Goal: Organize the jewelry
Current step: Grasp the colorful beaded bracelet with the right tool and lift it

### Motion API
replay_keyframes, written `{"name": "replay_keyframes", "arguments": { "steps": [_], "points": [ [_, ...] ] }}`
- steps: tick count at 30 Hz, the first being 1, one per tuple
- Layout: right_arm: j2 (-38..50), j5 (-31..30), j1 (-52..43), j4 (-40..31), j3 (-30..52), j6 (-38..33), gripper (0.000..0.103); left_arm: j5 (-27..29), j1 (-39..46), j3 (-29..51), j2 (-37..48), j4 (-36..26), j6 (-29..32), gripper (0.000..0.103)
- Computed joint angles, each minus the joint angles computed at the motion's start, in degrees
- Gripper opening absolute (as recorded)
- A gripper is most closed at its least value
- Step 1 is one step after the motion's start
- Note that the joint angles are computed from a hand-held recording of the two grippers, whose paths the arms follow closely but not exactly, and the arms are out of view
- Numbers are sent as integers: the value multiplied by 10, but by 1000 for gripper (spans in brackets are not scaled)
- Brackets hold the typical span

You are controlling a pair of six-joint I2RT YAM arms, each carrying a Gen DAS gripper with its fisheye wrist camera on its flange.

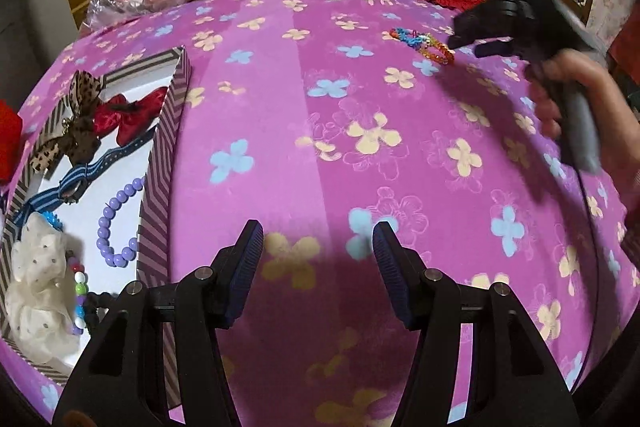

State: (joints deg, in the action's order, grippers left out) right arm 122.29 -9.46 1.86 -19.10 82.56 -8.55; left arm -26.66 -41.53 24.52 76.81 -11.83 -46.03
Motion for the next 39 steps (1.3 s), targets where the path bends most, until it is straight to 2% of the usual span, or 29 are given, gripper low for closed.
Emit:
{"name": "replay_keyframes", "arguments": {
  "steps": [4,7,10,16,20,22,24,28,33,36,39],
  "points": [
    [68,36,16,-25,76,18,25,23,25,-12,1,19,8,57],
    [79,49,15,-18,87,24,11,34,36,-15,6,27,12,57],
    [68,44,10,-24,71,15,9,32,37,-14,9,27,14,57],
    [-58,-15,-27,-4,-115,-67,9,24,29,-12,2,14,7,57],
    [-183,-89,-113,-25,-279,-180,9,20,16,-13,-12,2,-2,57],
    [-220,-133,-170,-51,-327,-245,9,18,8,-8,-14,-7,-10,57],
    [-244,-157,-218,-36,-369,-284,8,18,2,6,-7,-17,-13,57],
    [-225,-207,-250,-29,-365,-290,9,25,5,59,5,-66,-5,57],
    [-218,-237,-251,0,-374,-289,9,46,45,149,51,-113,44,57],
    [-212,-254,-256,7,-374,-290,9,102,96,230,120,-114,89,57],
    [-197,-276,-263,9,-365,-290,9,120,127,327,207,-123,121,57]
  ]
}}
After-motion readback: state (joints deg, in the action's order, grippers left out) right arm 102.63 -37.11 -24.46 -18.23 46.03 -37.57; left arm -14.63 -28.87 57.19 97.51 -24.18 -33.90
